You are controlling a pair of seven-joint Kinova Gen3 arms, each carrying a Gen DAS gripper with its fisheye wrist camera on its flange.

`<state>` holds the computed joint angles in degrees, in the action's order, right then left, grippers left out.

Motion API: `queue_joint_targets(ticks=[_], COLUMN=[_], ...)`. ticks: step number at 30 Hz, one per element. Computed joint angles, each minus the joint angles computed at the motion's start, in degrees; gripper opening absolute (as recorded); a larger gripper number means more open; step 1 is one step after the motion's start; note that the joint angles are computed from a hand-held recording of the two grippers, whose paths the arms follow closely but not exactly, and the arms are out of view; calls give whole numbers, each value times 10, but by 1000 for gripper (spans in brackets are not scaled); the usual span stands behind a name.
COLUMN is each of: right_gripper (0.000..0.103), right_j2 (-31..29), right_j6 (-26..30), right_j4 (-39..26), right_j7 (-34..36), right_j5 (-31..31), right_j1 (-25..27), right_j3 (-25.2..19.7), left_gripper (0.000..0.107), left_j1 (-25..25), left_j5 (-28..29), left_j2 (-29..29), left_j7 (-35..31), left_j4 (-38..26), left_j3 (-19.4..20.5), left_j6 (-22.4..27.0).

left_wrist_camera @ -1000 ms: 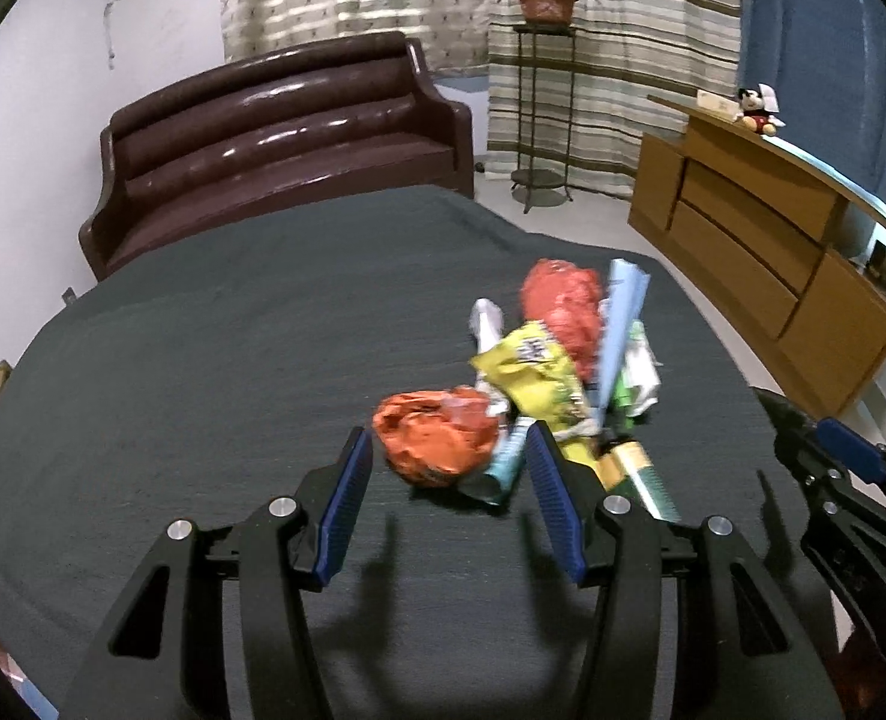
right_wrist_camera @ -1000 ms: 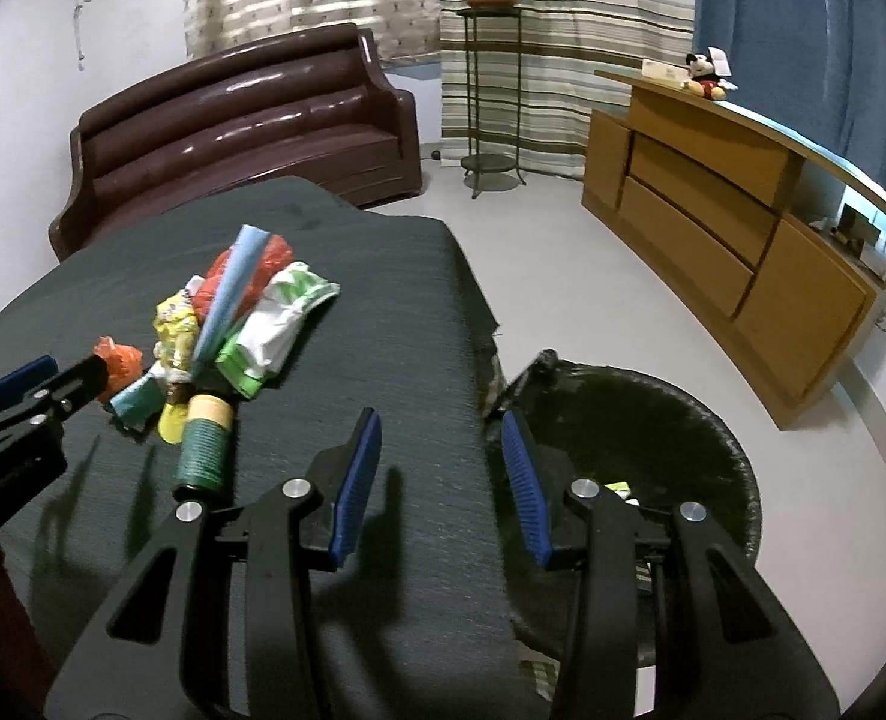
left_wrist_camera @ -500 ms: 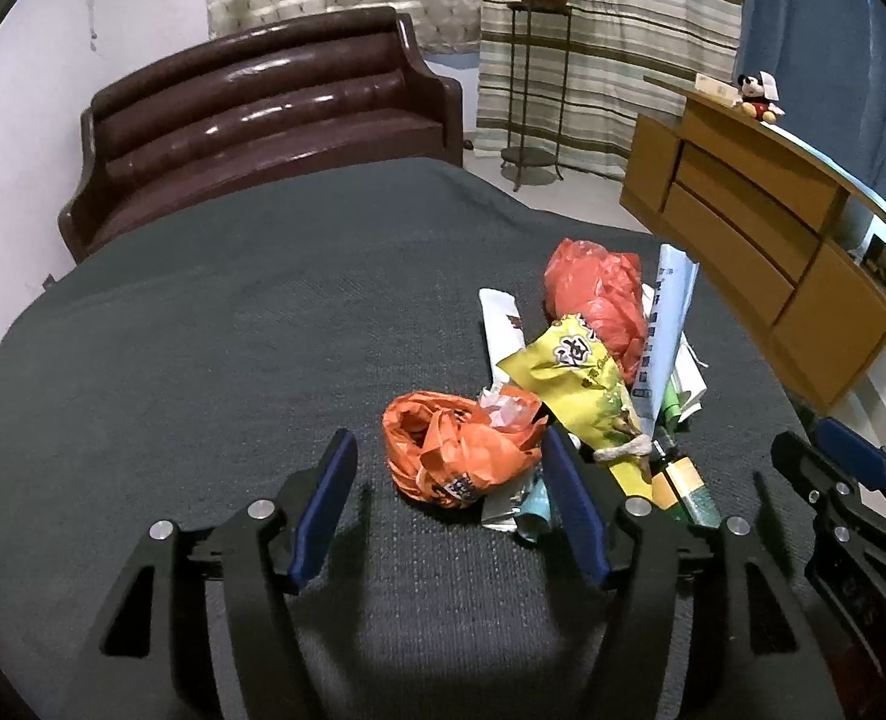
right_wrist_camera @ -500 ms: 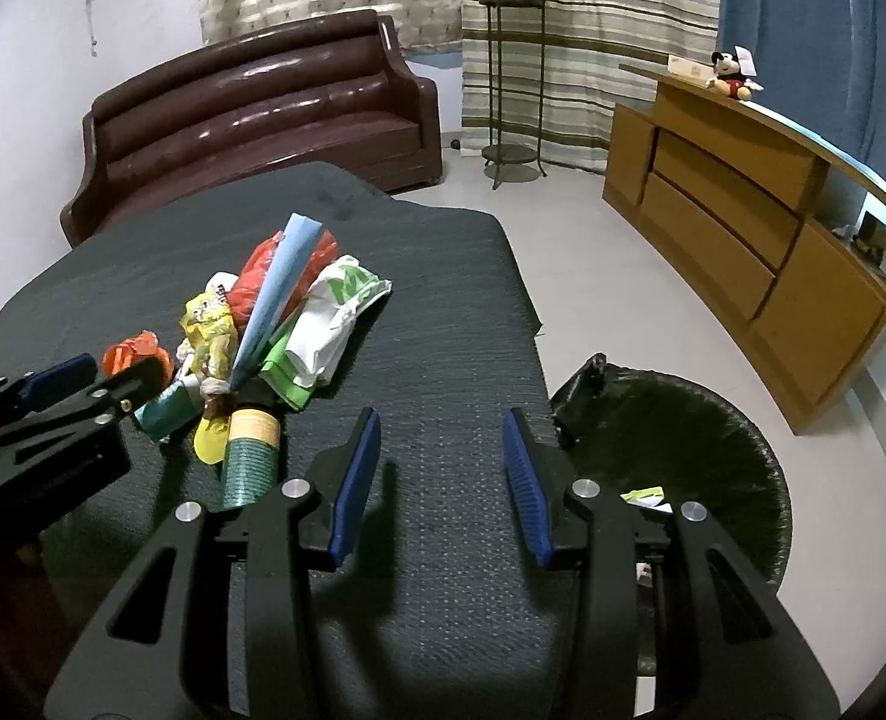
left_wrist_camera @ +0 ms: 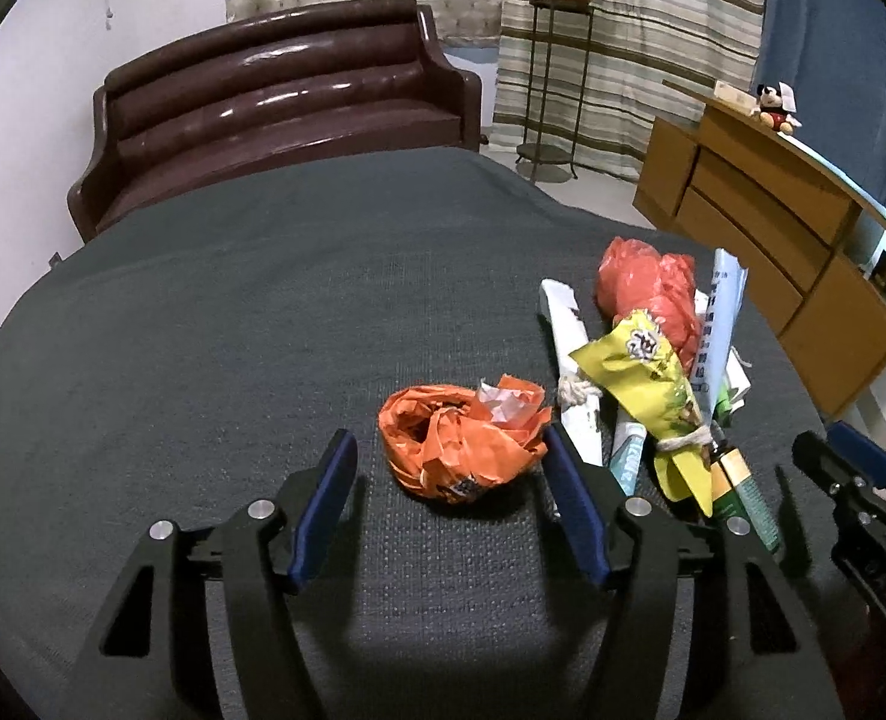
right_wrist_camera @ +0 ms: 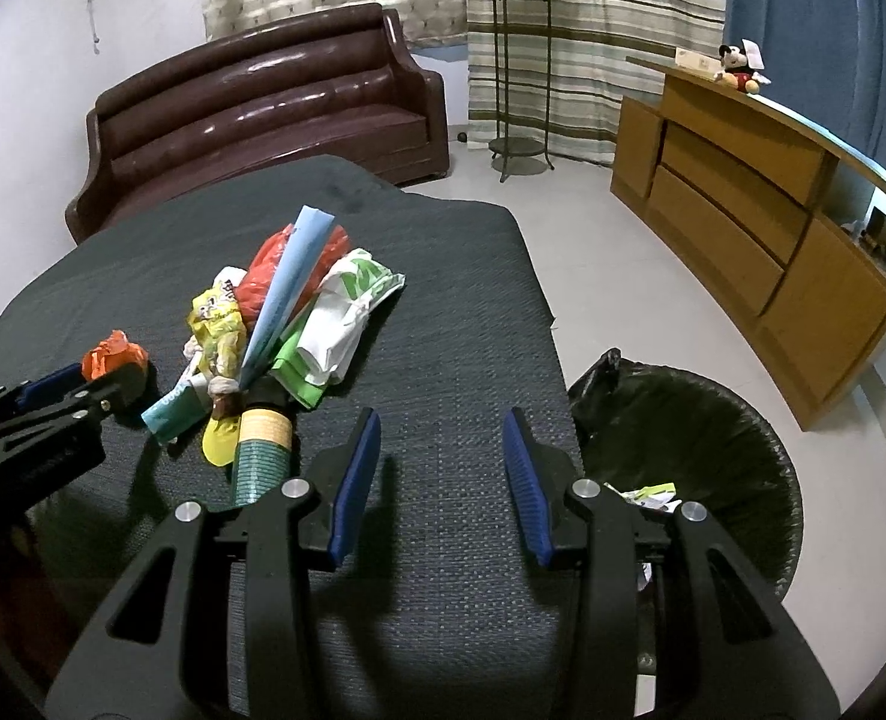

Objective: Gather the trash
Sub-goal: 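Move the left tool to the orange plastic bag and grasp it, then grasp the green can with the right tool while the left tool holds the orange bag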

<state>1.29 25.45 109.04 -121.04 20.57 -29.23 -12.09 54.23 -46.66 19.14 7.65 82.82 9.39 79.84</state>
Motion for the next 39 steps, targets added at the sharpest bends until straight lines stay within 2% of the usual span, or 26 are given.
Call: queue_joint_targets(ticks=[5, 6, 7, 15, 33, 39], right_gripper=[42, 42, 42, 42, 41, 40], right_j2=[3, 3, 2, 5, 5, 10], right_j6=[-1, -1, -1, 1, 8, 20], right_j4=[0, 0, 1, 1, -8, -15], right_j7=[-1, 1, 7, -14, -5, -11], right_j5=[3, 2, -3, 18, 23, 33], right_j1=[-2, -2, -1, -10, -38, -55], right_j3=[1, 1, 1, 0, -19, -23], left_gripper=[65, 63, 56, 53, 53, 53], left_j1=[-13, -15, -18, -24, -14, -25], left_j5=[2, 3, 2, -6, -7, -2], left_j2=[0, -1, -4, -15, -44, -58], left_j7=[-12, -14, -17, -20, 34, 49], left_j4=[5, 6, 9, 24, 67, 85], left_j3=[-4, -3, -3, -2, 27, 35], left_j6=[-14, -18, -25, -45, 37, 43])
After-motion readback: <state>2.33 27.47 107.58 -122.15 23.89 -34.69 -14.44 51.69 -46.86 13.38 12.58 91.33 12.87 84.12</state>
